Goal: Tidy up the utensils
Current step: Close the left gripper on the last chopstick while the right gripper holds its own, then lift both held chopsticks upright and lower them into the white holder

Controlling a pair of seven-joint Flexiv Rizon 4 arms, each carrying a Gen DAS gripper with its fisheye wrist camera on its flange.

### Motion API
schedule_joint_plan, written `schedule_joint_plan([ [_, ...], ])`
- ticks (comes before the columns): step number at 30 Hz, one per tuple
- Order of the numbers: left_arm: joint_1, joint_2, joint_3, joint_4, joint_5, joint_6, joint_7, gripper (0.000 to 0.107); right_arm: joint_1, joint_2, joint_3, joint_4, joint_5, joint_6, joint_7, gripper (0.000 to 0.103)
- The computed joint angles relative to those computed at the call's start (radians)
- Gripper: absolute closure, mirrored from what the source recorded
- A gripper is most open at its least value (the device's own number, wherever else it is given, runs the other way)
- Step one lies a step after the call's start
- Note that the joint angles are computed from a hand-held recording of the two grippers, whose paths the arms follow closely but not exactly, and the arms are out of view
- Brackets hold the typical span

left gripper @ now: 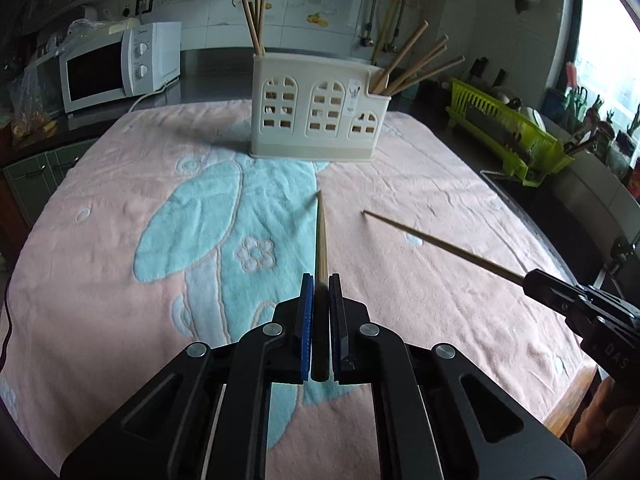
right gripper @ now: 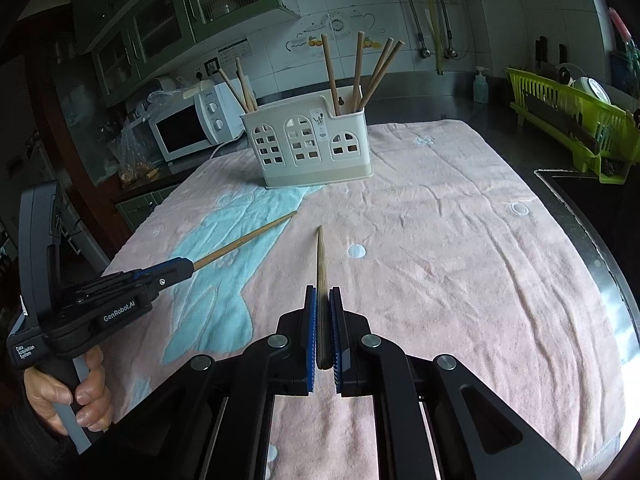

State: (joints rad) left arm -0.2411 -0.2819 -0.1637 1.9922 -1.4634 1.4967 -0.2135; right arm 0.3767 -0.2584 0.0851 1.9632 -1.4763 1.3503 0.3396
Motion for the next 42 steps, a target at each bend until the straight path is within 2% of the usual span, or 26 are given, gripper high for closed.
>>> schedule_joint_plan([
  [5,-0.026,-0.012,0.007,-0.084,-0.170,0.008,0.155,0.101,-0.003,-0.002,-0.007,-0.033,-0.004,0.000,-0.025,0.097],
  [9,-0.044,-0.031,0.032,-0.138,-0.197,-0.008,0.187,0.101,-0.009,-0.006,-0.014,-0.067,0.015,0.003,-0.073,0.097],
  [11,-0.034,-0.033,0.037,-0.150,-0.177,-0.037,0.164,0.101,-0.012,-0.009,-0.019,-0.087,0.031,0.010,-0.103,0.097],
  [14,-0.027,-0.037,0.036,-0.178,-0.193,-0.046,0.191,0.101,-0.016,-0.018,-0.026,-0.117,0.077,0.027,-0.158,0.097],
  [19,0.009,-0.050,0.029,-0.224,-0.141,-0.090,0.156,0.102,-0.009,-0.045,-0.031,-0.171,0.258,0.063,-0.352,0.097],
  [29,0.073,-0.068,-0.007,-0.315,-0.040,-0.121,0.126,0.102,0.016,-0.086,0.007,-0.331,0.628,0.024,-0.779,0.097],
  [35,0.111,-0.097,-0.037,-0.418,0.033,-0.124,0.078,0.102,0.053,-0.113,-0.023,-0.464,0.741,-0.039,-0.950,0.097],
  [42,0.152,-0.188,-0.094,-0.622,0.199,-0.090,-0.040,0.102,0.094,-0.181,-0.078,-0.640,0.803,-0.161,-1.071,0.097],
])
